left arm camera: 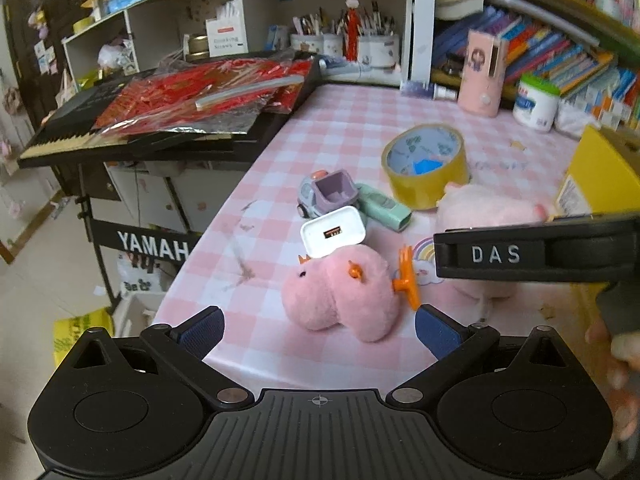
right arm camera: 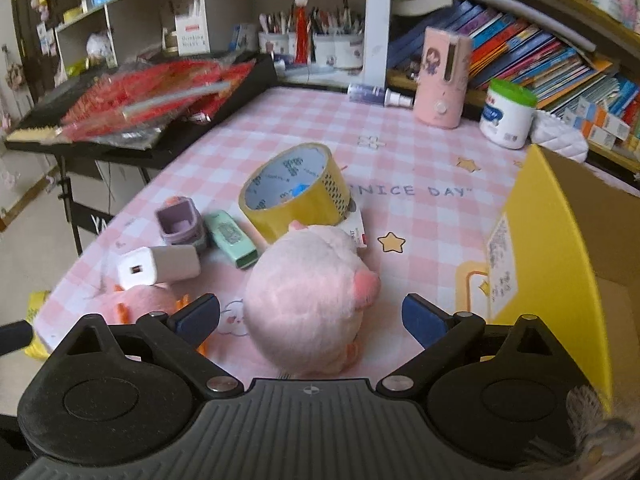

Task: Organize objects
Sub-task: 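Move the right tool to the pink plush pig while the left tool approaches the orange-footed plush, then close the right tool on the pink pig while the left tool grasps the orange-footed plush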

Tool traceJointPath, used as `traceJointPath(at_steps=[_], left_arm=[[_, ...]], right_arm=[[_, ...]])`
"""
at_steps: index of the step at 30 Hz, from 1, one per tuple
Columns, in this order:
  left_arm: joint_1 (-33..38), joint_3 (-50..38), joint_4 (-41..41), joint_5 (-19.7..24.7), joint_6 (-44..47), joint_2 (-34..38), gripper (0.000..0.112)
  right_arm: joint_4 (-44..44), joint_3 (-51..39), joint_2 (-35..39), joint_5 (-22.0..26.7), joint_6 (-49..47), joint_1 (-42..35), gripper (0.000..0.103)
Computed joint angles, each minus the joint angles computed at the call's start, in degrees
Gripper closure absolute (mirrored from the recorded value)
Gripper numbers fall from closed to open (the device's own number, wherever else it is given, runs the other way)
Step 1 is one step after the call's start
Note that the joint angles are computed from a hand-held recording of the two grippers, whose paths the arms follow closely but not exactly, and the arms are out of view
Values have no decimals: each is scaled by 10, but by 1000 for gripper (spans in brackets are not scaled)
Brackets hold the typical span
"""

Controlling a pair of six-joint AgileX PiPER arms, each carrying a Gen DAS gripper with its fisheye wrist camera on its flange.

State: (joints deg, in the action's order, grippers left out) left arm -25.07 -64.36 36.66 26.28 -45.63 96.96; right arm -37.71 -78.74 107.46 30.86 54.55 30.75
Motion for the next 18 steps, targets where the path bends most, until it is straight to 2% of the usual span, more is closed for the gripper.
traceJointPath(at_steps=[5,7,8,9,12,16,18], left_arm=[[2,-34,-10,7,15,33,10],[4,-49,-24,10,27,48,10],[6,-59,-41,12,40,56,10],[8,-67,-55,15,52,63,10],[11,-83,-84,11,62,79,10],[17,-106,-121,7,72,103,11],[20,-119,-145,10,91,116,15]], right_arm=[[79,-55,47,11,-106,-22,5],[106,-68,59,9,-143,-31,13],[127,-75,63,12,-169,-36,32],[163,-75,61,6,-206,-44,35],[206,-62,41,-5,-233,-59,37],[174,-16,-6,-38,-215,-65,37],[166,0,-20,-46,-214,-66,37]])
